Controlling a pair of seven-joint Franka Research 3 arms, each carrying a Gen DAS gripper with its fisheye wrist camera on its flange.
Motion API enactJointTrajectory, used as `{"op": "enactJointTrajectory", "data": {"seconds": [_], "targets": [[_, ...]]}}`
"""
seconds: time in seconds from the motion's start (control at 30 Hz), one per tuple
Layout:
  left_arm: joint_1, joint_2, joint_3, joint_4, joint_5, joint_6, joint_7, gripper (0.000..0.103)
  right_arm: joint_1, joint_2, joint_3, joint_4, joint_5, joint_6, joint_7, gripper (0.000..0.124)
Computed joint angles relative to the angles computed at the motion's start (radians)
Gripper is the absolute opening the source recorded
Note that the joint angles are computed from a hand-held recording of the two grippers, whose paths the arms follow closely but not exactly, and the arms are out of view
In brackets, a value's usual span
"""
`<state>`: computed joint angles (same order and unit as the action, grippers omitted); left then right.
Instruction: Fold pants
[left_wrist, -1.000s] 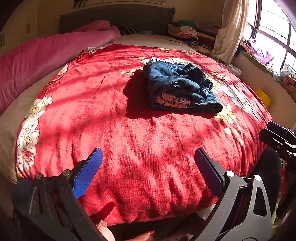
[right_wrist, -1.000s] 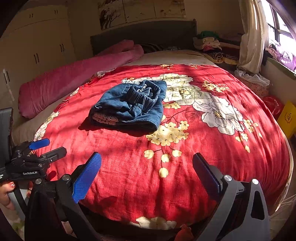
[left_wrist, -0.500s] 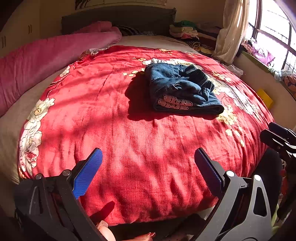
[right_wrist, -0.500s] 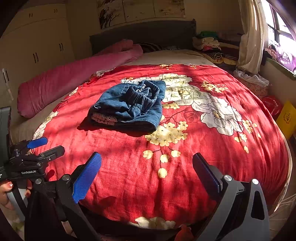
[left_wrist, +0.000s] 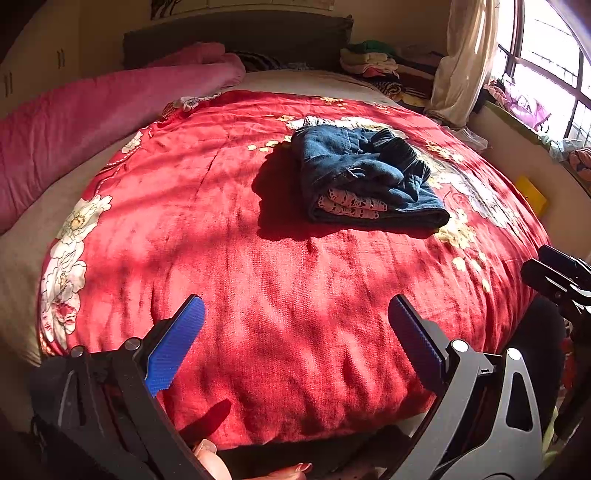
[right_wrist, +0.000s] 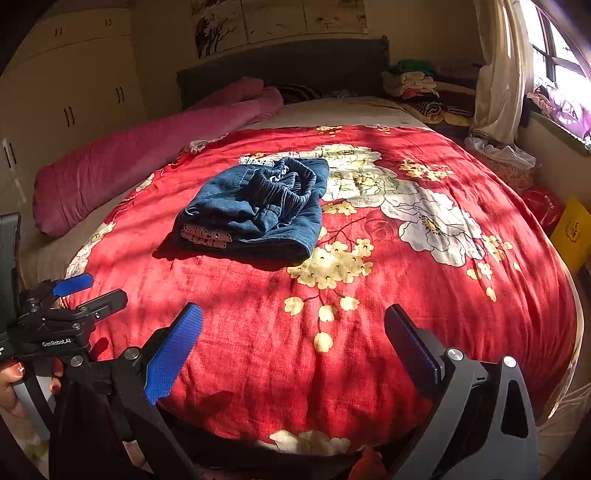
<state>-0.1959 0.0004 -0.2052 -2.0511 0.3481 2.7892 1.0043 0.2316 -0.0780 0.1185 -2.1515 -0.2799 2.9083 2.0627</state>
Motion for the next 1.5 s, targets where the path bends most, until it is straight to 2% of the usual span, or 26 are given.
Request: {"op": "enactJointTrajectory", "data": {"seconds": [1.07,1.5], "targets": [[0.002,-0.01,0.0,-0.007,0.036,-0.005,-0.032,0.093,-0.002,-0.003,0.0,-0.003,0.0,-0.004,-0.002,0.098],[0.004,-0.007,0.0,0.008,0.065,-0.04,-0.063,0.093,-0.006,-0.003,0.004,0.0,-0.026,-0.019,0.032,0.098]]}}
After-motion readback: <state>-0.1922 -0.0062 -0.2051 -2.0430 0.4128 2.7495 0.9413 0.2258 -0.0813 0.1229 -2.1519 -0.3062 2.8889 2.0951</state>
